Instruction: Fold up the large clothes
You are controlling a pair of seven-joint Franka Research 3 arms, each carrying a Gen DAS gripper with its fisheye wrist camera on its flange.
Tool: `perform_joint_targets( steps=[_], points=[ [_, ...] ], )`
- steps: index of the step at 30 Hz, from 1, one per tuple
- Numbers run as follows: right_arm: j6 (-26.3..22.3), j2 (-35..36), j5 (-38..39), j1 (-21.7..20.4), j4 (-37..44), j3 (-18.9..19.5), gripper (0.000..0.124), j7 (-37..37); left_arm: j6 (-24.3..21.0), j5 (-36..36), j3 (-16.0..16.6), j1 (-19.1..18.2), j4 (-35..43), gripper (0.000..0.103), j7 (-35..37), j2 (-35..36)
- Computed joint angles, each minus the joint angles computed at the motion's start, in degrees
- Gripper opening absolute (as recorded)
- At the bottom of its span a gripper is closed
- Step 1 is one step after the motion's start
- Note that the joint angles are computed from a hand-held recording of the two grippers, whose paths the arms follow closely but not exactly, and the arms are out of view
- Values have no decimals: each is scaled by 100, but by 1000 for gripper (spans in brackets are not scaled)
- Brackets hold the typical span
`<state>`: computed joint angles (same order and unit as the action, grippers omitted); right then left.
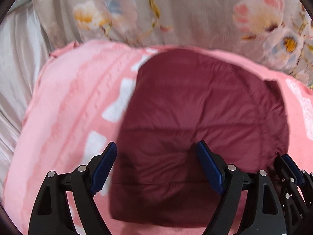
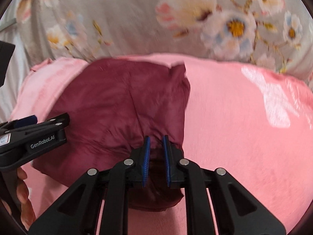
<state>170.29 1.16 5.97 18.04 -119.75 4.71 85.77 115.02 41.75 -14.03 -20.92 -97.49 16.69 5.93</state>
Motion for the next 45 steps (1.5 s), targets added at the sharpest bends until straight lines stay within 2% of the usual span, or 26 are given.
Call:
perform_joint_targets(
  steps=[5,7,9,11,14,31,36,37,38,39,40,41,42,43,45],
  points=[
    [288,139,-1101,89,-127,-156,12,950,180,418,0,-27,-314,88,-434,-51],
    [203,161,-1425,116,-84,-198,11,1209,188,614,-8,-53,-355,90,-529,-20],
    [169,159,-1199,79,-77,-145,11,1039,208,807,-4,-78,-421,93,-660,6],
    [85,182,-741,31,-28,-70,11,682,413,815,26,-35,-549,94,-790,-37],
    [8,192,-480,28,9,-50,11,472,598,761,44,29,-626,96,-823,-67],
    [-169,202,-513,62,106,-86,12,492,448,896,23,-14,-566,96,-853,-2],
    [-93,160,-507,55,58,-81,12,531,431,1104,-2,-53,-678,96,-1065,-110],
    [-23,123,-254,105,8,-124,14,339,382,1171,-21,-73,-709,96,-1125,-143],
    [107,37,272,-20,-92,23,23,-62,343,1222,-38,-85,-732,96,-1172,-173],
    [213,-67,396,-37,-206,36,31,-96,283,1292,-65,-108,-783,96,-1246,-229],
    [443,-290,119,-213,-481,147,57,253,245,1328,-90,-121,-836,96,-1297,-283],
    [658,-467,-476,-212,-712,58,77,846,239,1376,-136,-152,-1011,96,-1434,-441],
    [925,-696,-721,-359,-1008,144,81,1085,256,1395,-175,-156,-1130,96,-1514,-548],
    [1092,-978,-686,-370,-1341,141,84,977,225,1419,-247,-187,-1312,96,-1643,-712],
    [1023,-1358,-615,-459,-1734,226,90,747,142,1385,-378,-222,-1517,98,-1766,-915]
  ],
)
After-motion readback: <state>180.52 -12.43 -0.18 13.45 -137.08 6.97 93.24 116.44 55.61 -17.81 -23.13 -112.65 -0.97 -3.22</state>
